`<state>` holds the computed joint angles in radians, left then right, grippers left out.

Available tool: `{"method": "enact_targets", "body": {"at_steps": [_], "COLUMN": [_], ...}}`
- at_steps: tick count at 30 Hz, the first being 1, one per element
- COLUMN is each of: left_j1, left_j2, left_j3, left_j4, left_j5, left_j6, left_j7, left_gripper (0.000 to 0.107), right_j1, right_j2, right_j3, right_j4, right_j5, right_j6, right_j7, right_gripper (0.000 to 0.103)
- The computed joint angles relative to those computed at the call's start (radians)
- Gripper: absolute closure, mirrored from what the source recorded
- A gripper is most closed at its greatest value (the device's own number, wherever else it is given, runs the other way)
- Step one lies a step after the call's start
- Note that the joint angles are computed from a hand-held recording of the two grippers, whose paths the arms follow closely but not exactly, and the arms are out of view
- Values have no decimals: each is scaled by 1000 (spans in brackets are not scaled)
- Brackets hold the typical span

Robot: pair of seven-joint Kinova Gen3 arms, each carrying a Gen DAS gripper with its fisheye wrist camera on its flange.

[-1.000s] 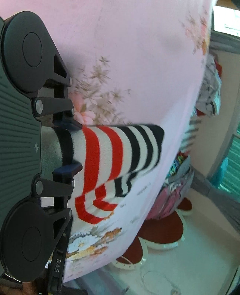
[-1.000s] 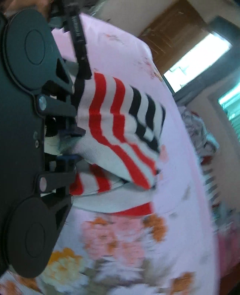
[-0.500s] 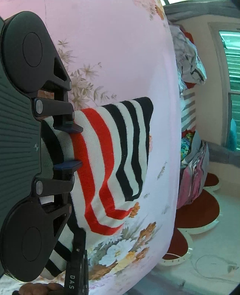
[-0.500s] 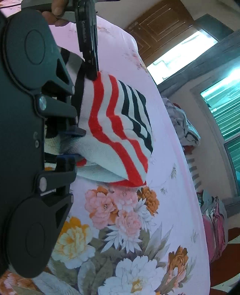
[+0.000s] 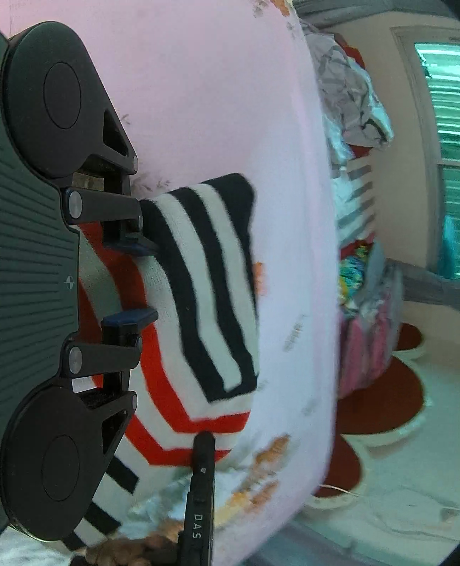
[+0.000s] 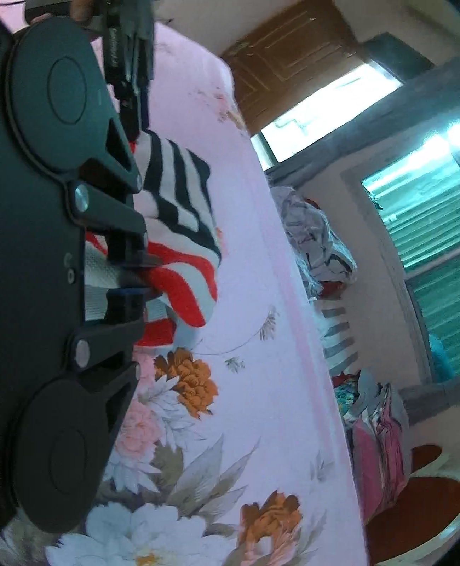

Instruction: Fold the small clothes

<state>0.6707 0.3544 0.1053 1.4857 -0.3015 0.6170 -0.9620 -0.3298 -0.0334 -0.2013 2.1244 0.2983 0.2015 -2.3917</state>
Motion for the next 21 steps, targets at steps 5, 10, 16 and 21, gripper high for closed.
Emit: {"method": "enact_targets", "body": {"at_steps": [5, 10, 16, 21], "left_j1": [54, 99, 152, 88], "left_j2": [11, -129, -244, -267], "left_j3": [-34, -25, 28, 108], "left_j4": [-13, 133, 276, 330], "left_j5": [-47, -141, -260, -236], "left_j6": [21, -60, -28, 0], "left_j7": [23, 151, 333, 365], "left_gripper": [75, 75, 75, 75], "right_j1": [-8, -31, -107, 1], "right_j2": [11, -156, -302, -250], "right_j3": [5, -34, -100, -291], "right_j4": [-11, 13, 35, -9], "right_j5": [-8, -1, -117, -55], "right_j6": [57, 133, 248, 414], "right_j7": [-56, -13, 177, 116], "right_gripper": [88, 80, 87, 100]}}
